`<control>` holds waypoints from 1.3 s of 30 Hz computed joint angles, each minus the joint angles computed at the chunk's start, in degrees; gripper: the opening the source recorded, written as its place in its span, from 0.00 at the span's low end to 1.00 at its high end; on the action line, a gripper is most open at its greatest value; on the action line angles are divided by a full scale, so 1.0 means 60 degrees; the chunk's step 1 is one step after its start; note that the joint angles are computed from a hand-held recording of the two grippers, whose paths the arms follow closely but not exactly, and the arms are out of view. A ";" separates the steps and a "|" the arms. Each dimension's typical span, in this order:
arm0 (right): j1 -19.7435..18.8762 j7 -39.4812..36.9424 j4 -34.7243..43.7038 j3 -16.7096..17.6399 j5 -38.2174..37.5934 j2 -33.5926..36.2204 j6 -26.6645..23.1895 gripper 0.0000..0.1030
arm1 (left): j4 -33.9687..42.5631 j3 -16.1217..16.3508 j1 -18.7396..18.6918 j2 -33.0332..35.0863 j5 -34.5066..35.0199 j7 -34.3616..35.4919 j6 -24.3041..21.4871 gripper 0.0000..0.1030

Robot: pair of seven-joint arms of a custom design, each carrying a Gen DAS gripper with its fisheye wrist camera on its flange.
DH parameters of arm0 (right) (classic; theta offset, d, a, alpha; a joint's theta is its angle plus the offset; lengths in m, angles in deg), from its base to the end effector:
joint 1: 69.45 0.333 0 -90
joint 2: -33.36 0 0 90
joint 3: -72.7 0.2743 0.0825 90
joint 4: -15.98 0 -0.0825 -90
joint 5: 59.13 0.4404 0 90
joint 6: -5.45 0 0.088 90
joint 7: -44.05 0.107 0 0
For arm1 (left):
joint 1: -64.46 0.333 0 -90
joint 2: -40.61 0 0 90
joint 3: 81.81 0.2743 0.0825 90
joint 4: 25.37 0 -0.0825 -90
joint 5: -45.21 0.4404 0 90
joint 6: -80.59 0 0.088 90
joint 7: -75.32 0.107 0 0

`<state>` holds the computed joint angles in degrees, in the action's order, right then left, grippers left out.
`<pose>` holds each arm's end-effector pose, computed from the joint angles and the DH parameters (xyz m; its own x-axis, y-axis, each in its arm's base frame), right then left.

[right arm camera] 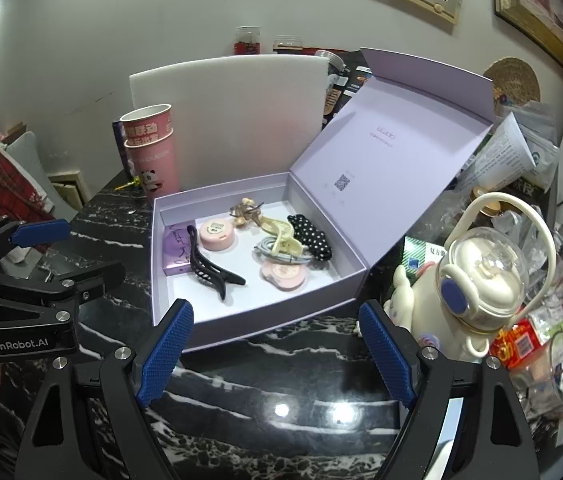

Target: Organize rigid objects

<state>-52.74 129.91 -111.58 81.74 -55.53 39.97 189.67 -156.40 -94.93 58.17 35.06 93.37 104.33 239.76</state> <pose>0.5662 0.2654 0.3477 0.4358 -0.9000 -0.0078 -0.5796 -0.2741 -0.7674 0.5419 -0.2261 0.3712 0.0309 -0.9982 -0.0521 -0.7330 0.0128 -0.6802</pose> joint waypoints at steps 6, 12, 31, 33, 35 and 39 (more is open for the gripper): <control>0.0224 0.0208 0.0062 -0.0269 -0.0216 0.0059 -0.0046 0.83 | 0.0039 0.0002 -0.0021 0.0036 -0.0011 0.0022 -0.0111 0.84; 0.0307 0.0335 0.0111 -0.0382 -0.0360 0.0099 -0.0070 0.83 | 0.0056 0.0021 -0.0044 0.0061 -0.0027 0.0075 -0.0148 0.84; 0.0629 0.0878 0.0265 -0.0840 -0.1118 0.0201 -0.0233 0.83 | 0.0177 0.0112 -0.0098 0.0221 -0.0196 0.0336 -0.0135 0.84; 0.0580 0.0868 0.0266 -0.0793 -0.1121 0.0190 -0.0267 0.83 | 0.0206 0.0136 -0.0110 0.0278 -0.0348 0.0481 -0.0100 0.84; 0.0650 0.0967 0.0293 -0.0897 -0.1223 0.0203 -0.0293 0.83 | 0.0211 0.0151 -0.0111 0.0301 -0.0379 0.0482 -0.0057 0.84; 0.1027 0.1528 0.0388 -0.1381 -0.1741 0.0265 -0.0352 0.83 | 0.0302 0.0150 -0.0132 0.0373 -0.0272 0.0470 -0.0155 0.84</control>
<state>-46.58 139.08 -109.25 73.45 -65.97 41.56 187.56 -154.59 -94.03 57.38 37.29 91.74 107.15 238.83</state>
